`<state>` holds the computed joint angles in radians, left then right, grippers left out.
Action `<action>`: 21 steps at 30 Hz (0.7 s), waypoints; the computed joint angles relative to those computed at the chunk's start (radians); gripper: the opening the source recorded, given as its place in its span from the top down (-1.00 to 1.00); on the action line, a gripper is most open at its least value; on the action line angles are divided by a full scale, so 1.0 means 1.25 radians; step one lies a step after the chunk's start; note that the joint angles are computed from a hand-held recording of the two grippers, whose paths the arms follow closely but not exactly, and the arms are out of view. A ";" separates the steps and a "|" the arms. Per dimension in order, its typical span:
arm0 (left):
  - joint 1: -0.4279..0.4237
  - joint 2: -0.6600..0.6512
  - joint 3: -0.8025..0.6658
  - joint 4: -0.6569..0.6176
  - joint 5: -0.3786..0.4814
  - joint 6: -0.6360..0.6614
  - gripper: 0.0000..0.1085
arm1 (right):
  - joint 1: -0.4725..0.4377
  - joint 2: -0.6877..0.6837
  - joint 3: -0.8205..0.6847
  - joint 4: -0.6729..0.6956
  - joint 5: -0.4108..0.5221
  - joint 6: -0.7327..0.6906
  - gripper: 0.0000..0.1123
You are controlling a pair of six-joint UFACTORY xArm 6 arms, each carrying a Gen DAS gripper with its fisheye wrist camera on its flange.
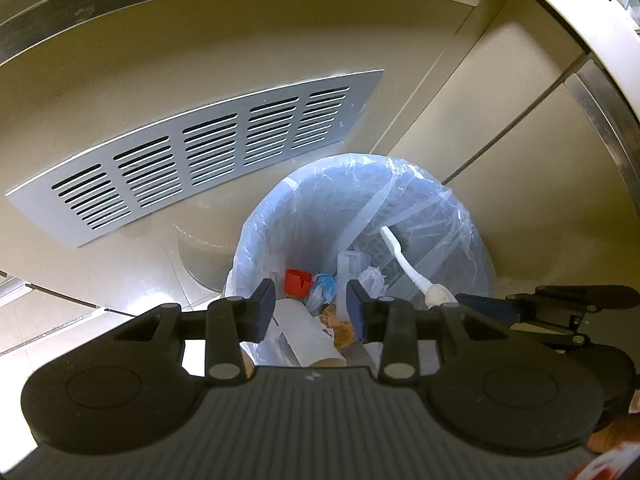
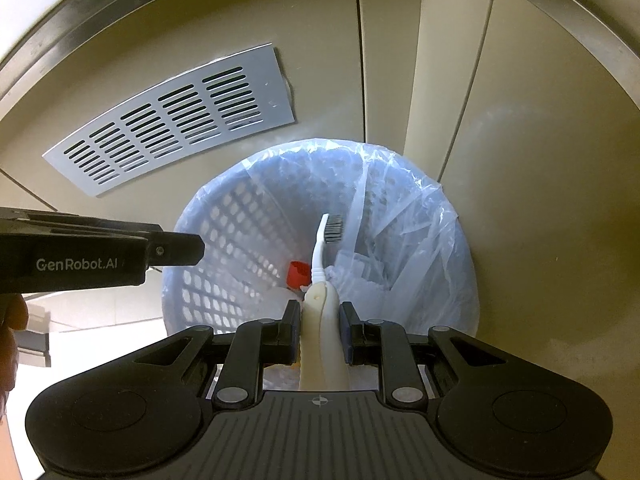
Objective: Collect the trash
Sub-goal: 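Open the right tool to drop the white toothbrush into the bin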
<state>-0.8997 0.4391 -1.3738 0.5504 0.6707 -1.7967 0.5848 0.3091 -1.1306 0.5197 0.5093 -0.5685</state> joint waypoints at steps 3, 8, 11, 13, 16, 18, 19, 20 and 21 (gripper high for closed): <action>0.000 0.000 0.000 0.000 0.000 0.000 0.37 | 0.001 0.000 0.001 0.003 -0.004 -0.001 0.63; 0.000 -0.004 0.006 0.001 -0.003 -0.003 0.36 | 0.004 0.009 -0.004 0.026 -0.014 -0.004 0.63; 0.001 -0.005 0.007 0.001 -0.003 -0.002 0.36 | 0.006 0.010 -0.005 0.028 -0.019 0.004 0.21; 0.001 -0.006 0.010 0.002 -0.005 -0.003 0.37 | 0.006 0.007 -0.002 0.029 -0.022 0.003 0.06; 0.001 -0.010 0.014 0.006 -0.006 -0.008 0.37 | 0.006 0.003 0.002 0.024 -0.022 0.007 0.06; 0.000 -0.012 0.014 0.008 -0.004 -0.010 0.37 | 0.007 -0.002 0.007 0.020 -0.023 0.011 0.06; 0.000 -0.014 0.014 0.009 -0.002 -0.010 0.37 | 0.007 -0.005 0.008 0.018 -0.023 0.013 0.06; -0.001 -0.016 0.014 0.011 0.000 -0.011 0.37 | 0.007 -0.007 0.010 0.017 -0.024 0.012 0.06; -0.003 -0.020 0.015 0.013 0.002 -0.012 0.37 | 0.006 -0.011 0.012 0.019 -0.024 0.008 0.06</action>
<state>-0.9029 0.4146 -1.3548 0.5664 0.6727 -1.8117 0.5924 0.2958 -1.1161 0.5439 0.4794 -0.5589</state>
